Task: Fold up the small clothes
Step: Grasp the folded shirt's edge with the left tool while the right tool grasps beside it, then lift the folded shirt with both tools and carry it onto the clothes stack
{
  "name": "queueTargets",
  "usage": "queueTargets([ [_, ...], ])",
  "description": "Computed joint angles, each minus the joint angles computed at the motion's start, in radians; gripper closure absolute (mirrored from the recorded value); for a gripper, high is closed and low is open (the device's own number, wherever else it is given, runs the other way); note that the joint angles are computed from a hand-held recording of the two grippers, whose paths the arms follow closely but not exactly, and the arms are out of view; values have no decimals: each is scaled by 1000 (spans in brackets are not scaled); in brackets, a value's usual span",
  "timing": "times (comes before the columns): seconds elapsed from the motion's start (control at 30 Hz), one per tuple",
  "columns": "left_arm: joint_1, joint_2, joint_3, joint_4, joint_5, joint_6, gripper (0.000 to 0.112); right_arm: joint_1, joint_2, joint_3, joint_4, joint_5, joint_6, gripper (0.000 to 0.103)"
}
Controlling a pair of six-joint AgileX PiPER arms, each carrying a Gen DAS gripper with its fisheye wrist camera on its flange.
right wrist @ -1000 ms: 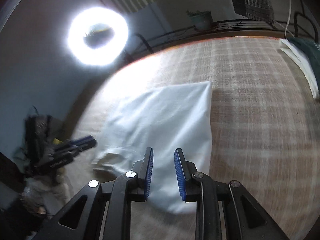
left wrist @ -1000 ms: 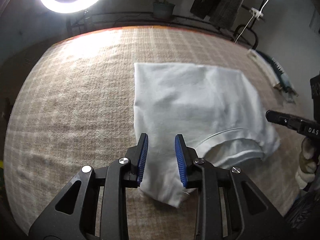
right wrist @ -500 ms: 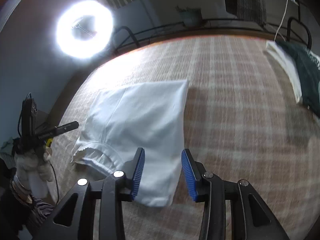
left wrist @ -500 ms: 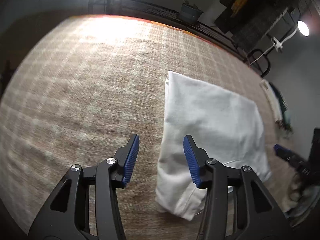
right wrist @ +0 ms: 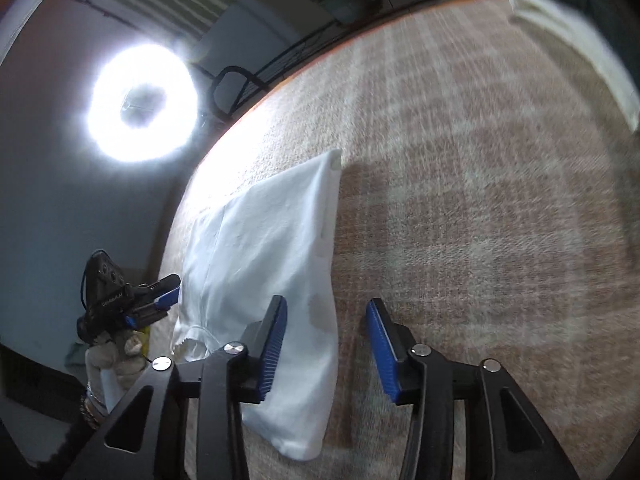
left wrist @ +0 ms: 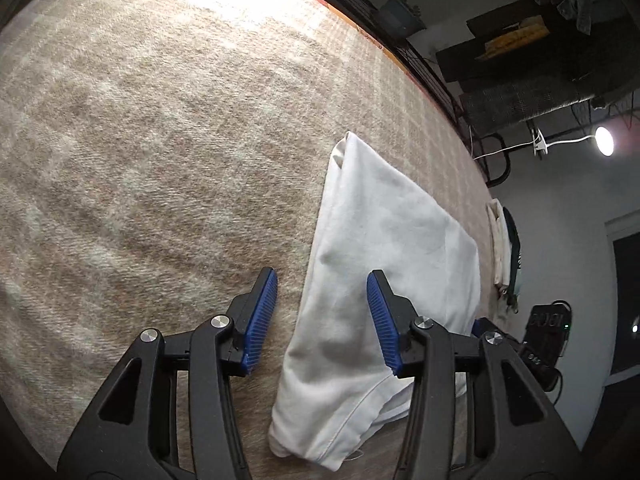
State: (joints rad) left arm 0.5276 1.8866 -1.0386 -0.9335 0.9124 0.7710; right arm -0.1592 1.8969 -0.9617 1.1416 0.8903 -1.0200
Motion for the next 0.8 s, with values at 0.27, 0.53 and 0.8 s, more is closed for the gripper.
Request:
queueTargets([
  [0.27, -67, -1, -15, 15, -33, -6, 65, 33, 57, -43, 83, 17, -26, 66],
  [0.53, -129, -35, 7, 76, -123, -47, 99, 94, 73, -52, 117, -16, -4, 89],
  [0.8, -261, -194, 107, 196, -315, -97, 104, 231, -71, -42, -26, -199, 131, 95],
])
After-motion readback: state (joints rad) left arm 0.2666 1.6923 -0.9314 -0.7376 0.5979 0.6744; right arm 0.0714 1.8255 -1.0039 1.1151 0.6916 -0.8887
